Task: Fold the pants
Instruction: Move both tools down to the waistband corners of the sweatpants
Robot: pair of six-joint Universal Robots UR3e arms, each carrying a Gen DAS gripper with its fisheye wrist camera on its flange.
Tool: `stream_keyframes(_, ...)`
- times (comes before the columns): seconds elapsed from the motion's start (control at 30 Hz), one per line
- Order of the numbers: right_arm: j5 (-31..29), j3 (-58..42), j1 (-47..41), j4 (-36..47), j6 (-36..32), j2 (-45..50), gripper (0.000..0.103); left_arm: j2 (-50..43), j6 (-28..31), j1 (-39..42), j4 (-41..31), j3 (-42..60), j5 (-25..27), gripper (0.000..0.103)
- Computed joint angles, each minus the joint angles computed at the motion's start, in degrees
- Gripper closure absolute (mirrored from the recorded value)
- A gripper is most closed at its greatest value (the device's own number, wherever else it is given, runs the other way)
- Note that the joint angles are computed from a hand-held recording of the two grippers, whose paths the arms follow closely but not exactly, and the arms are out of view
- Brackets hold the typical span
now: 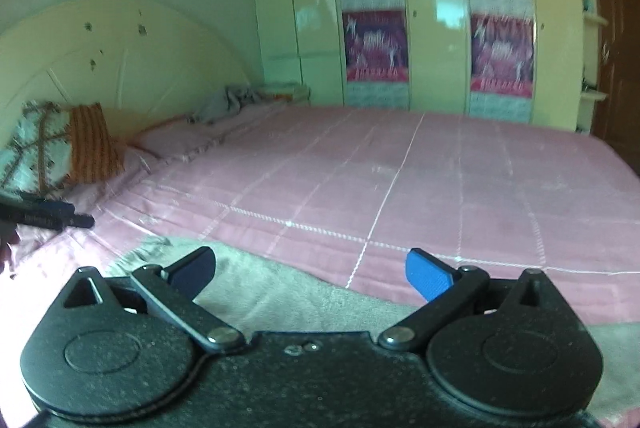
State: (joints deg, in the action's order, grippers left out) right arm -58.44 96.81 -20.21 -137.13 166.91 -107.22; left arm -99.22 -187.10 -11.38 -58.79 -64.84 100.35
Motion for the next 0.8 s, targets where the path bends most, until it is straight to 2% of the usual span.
stream_keyframes(0.13,-1.9,-3.1,3.8,-6.6,1.1,11.2,0.007,-4.2,2.9,8.5,2.2,-2.4,-8.9,0.038)
stream_keyframes(0.17,-3.3,-5.2,5.4,-8.3,1.2,15.1,0.024,-5.3,3.1,9.8,2.9,-3.1,-9.7,0.038)
stream_keyframes(0.2,-3.9,-7.1,6.0,-8.7,0.6,18.5,0.062,-6.1,4.2,11.0,3.7,-4.1,-11.5,0.038)
stream_keyframes(0.23,-4.8,-9.9,6.8,-7.6,0.1,21.8,0.07,-7.6,5.6,11.5,3.7,-3.8,-11.8,0.038)
stream_keyframes(0.27,-5.9,-11.4,7.6,-7.2,-0.1,24.3,0.059,-8.9,6.6,11.5,4.4,-3.7,-10.7,0.038)
stream_keyframes(0.33,-6.9,-13.4,8.6,-8.1,-1.0,28.7,0.049,-12.2,8.3,11.9,5.7,-2.4,-9.7,0.034)
stream_keyframes(0.37,-7.9,-14.2,9.3,-8.7,-1.5,30.7,0.031,-14.0,8.5,11.7,6.3,-1.4,-8.3,0.03)
stream_keyframes(0.4,-9.2,-16.2,10.3,-9.7,-1.5,33.4,0.022,-15.4,8.9,11.8,7.7,-1.2,-7.0,0.021)
stream_keyframes(0.47,-10.0,-18.3,11.4,-10.6,-2.5,37.1,0.027,-17.9,9.2,12.1,9.4,-0.6,-6.3,0.02)
stream_keyframes(0.57,-11.0,-23.5,12.4,-9.2,-4.6,42.8,0.033,-19.7,10.7,14.1,10.6,-0.3,-10.2,0.019)
stream_keyframes(0.67,-11.4,-28.3,13.0,-7.5,-7.2,47.3,0.034,-22.1,12.1,16.2,9.4,2.2,-14.5,0.017)
stream_keyframes(0.73,-10.6,-31.2,12.7,-5.0,-9.0,49.5,0.034,-22.9,13.4,17.6,7.2,3.8,-17.7,0.018)
stream_keyframes(0.8,-8.6,-36.0,12.2,1.6,-10.8,52.0,0.034,-22.4,16.9,18.9,5.4,4.2,-20.8,0.018)
